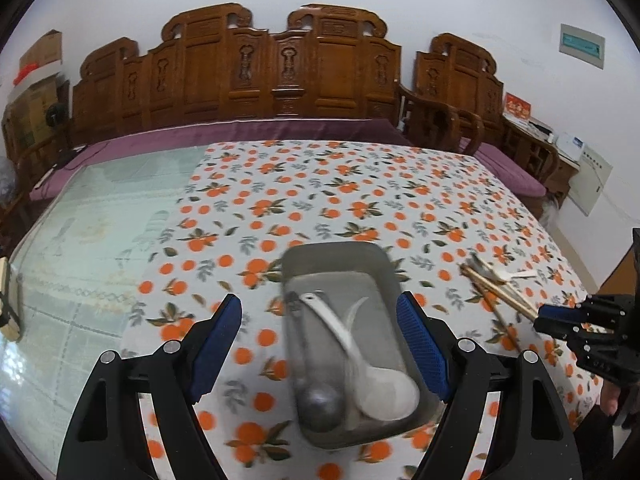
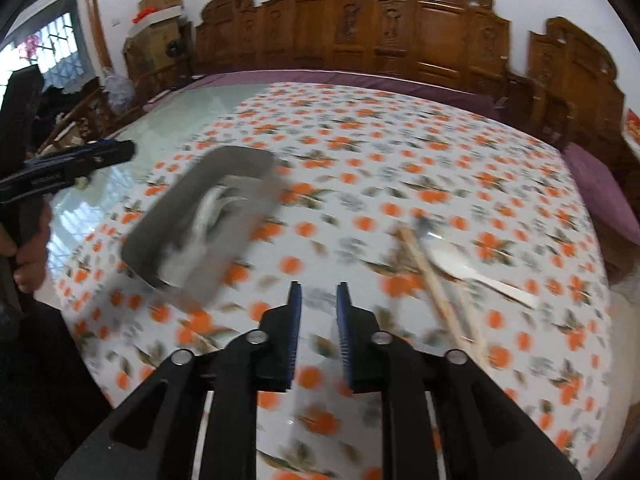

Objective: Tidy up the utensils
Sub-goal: 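Lower the white plastic spoon into the tray and open the right gripper, then grasp a wooden chopstick from the pile with the left gripper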

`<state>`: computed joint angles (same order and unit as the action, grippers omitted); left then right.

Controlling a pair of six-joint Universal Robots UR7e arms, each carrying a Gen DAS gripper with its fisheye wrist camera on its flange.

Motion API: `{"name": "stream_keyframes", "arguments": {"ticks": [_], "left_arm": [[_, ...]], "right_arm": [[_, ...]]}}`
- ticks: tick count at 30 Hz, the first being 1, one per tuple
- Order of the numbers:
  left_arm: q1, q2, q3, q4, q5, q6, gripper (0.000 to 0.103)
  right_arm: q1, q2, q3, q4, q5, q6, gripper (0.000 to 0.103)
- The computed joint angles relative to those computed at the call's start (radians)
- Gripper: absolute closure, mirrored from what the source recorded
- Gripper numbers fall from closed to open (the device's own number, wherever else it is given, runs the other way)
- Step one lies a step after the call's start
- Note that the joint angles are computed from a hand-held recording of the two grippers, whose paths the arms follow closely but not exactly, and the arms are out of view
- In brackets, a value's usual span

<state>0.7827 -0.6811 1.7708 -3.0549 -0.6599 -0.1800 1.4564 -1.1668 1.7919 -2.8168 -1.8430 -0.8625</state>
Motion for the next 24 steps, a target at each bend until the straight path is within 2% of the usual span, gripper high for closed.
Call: {"name": "stream_keyframes", "arguments": {"ticks": [5,10,16,24], "left_arm": [[-0.024,0.05,-0.029,0.013,-0.017,-0.001,0.027],[-0.053,0.098,-0.064,0.039,-0.018,-0.02,0.027],[-0.081,0.155,-0.109,0.036,-0.027,-0.057,0.027],[-0.092,0.278,-0.256,0.16,-0.074,-0.034,0.029]], "right_arm": [[-0.066,-0.026,-0.011,-0.025,-0.02,-0.003,0.082],[-0.119,-0.059,-0.012,-0.032,0.012,0.005,0.077],[-0.163,-0.094,0.001,-0.017,0.067,0.025,0.077],[-0.196,-0.08,-0.02,-0.031,0.053,0.018,0.077]]}}
